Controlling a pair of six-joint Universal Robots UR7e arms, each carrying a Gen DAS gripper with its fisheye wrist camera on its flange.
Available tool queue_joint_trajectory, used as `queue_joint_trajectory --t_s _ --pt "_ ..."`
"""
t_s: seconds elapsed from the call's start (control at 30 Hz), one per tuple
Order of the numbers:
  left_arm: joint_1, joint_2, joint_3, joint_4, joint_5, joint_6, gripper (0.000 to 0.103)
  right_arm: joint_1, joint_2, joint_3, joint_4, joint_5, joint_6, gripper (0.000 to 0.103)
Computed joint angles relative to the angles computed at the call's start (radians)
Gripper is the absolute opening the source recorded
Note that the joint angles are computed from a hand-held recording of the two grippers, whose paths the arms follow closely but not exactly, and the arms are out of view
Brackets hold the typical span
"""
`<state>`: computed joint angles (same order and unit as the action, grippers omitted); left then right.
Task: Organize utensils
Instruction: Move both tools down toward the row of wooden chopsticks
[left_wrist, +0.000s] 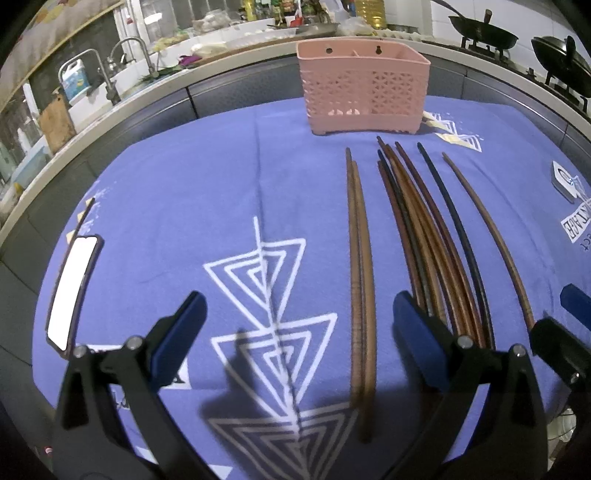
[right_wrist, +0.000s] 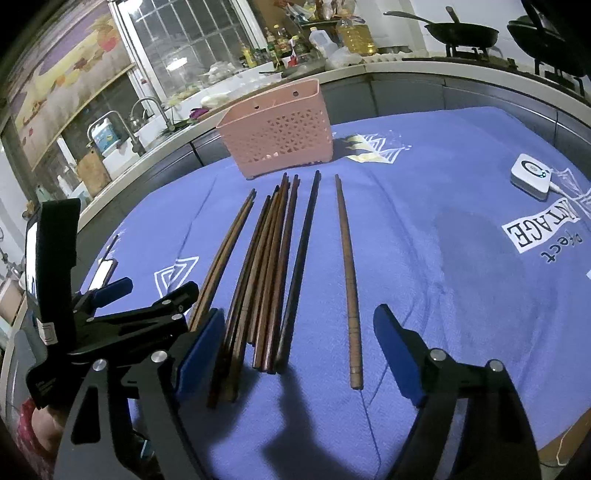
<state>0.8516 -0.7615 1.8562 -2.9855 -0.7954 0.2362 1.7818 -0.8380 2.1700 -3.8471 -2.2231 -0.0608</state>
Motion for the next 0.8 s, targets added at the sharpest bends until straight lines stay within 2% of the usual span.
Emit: queue_joint_trajectory --t_s 0.23,0.37,0.47,0.53,0.6,0.7,0.73,0.8 --pt "0.01 0.0 -0.007 0.009 0.001 0.004 0.097 -0.005 -0.002 0.003 -0.043 -0.02 -0.015 0.079" --pt "0.038 0.007 -0.039 -0.027 -0.001 0.069 0.097 -0.015 -0.005 -0.011 -0.039 -0.055 -0.111 0.06" --pt "0.071 -0.006 -0.09 -0.021 -0.022 0.07 0.092 -0.038 -0.043 -0.003 0.018 -0.036 -0.127 0.044" --pt "0.1 -0.024 -0.14 -0.011 -0.031 0.055 0.091 -0.045 -0.081 0.0 0.044 -0.035 -0.149 0.041" --pt "0.119 -0.027 -0.199 -0.066 0.024 0.092 0.091 -0.038 -0.122 -0.003 0.039 -0.048 -0.194 0.041" --pt "0.147 -0.046 -0.287 -0.152 0.089 0.147 0.091 -0.004 -0.173 -0.021 -0.092 -0.088 -0.325 0.041" --pt "0.153 -0.047 -0.317 -0.208 0.117 0.196 0.091 0.004 -0.191 -0.023 -0.122 -0.088 -0.348 0.041" --pt "0.149 -0.021 -0.401 -0.408 0.22 0.392 0.09 0.005 -0.232 -0.017 -0.116 -0.066 -0.35 0.041"
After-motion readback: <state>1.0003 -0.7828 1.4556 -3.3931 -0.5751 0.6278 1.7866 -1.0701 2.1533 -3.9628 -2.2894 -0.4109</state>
